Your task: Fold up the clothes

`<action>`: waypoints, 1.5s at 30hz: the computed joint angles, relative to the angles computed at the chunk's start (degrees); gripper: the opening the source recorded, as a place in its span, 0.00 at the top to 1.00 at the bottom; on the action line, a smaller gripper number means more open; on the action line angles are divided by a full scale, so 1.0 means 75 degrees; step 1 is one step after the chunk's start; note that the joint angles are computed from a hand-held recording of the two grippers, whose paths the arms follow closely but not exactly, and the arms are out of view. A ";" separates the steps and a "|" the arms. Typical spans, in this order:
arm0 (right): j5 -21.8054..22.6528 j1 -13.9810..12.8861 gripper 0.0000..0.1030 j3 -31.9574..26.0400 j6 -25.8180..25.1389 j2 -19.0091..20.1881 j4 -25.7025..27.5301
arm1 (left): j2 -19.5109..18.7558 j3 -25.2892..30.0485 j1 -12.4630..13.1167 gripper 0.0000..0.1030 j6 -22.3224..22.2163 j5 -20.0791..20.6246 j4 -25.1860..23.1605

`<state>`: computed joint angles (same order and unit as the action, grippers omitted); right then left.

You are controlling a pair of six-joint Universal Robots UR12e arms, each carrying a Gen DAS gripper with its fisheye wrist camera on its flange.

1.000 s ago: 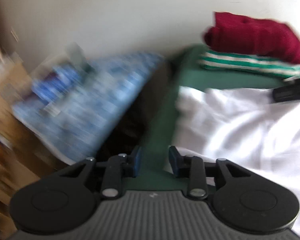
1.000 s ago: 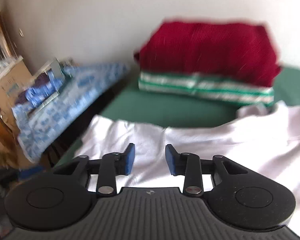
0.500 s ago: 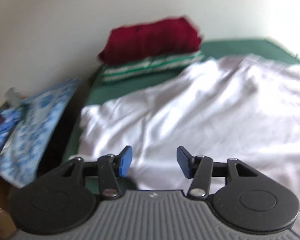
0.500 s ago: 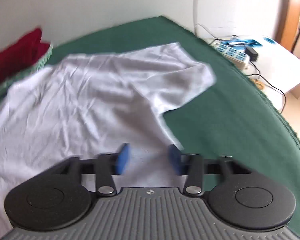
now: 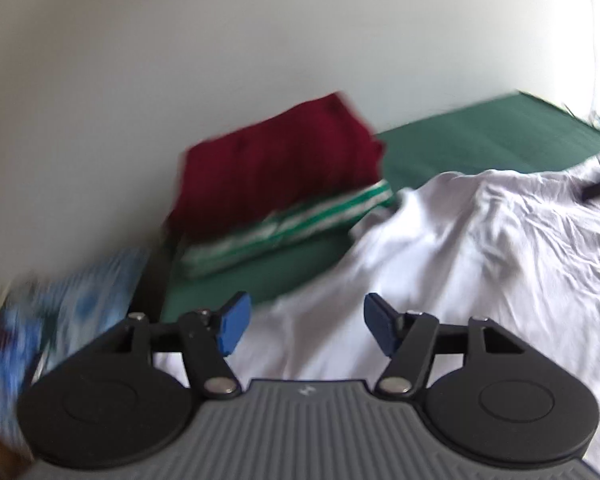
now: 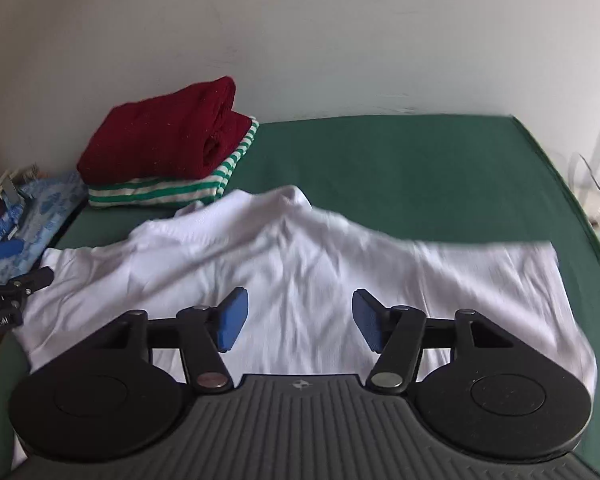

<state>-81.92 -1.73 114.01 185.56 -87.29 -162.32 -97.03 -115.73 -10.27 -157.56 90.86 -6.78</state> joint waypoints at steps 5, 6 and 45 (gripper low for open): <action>-0.0261 0.0095 0.39 -0.1225 0.0247 0.1167 0.0482 | -0.0912 0.1014 -0.0301 0.28 0.0259 0.0135 -0.0634; -0.0421 0.0147 0.38 -0.1386 0.0326 0.1355 0.0450 | -0.1035 0.1178 -0.0337 0.27 0.0154 0.0207 -0.0825; 0.0669 -0.1072 0.94 0.1372 0.0013 -0.0884 0.0435 | -0.0126 -0.0355 -0.0066 0.43 0.0996 0.0509 -0.0100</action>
<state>-76.91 -9.77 124.29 185.65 -93.92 -159.06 -97.98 -118.39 -10.77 -150.09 94.68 -7.52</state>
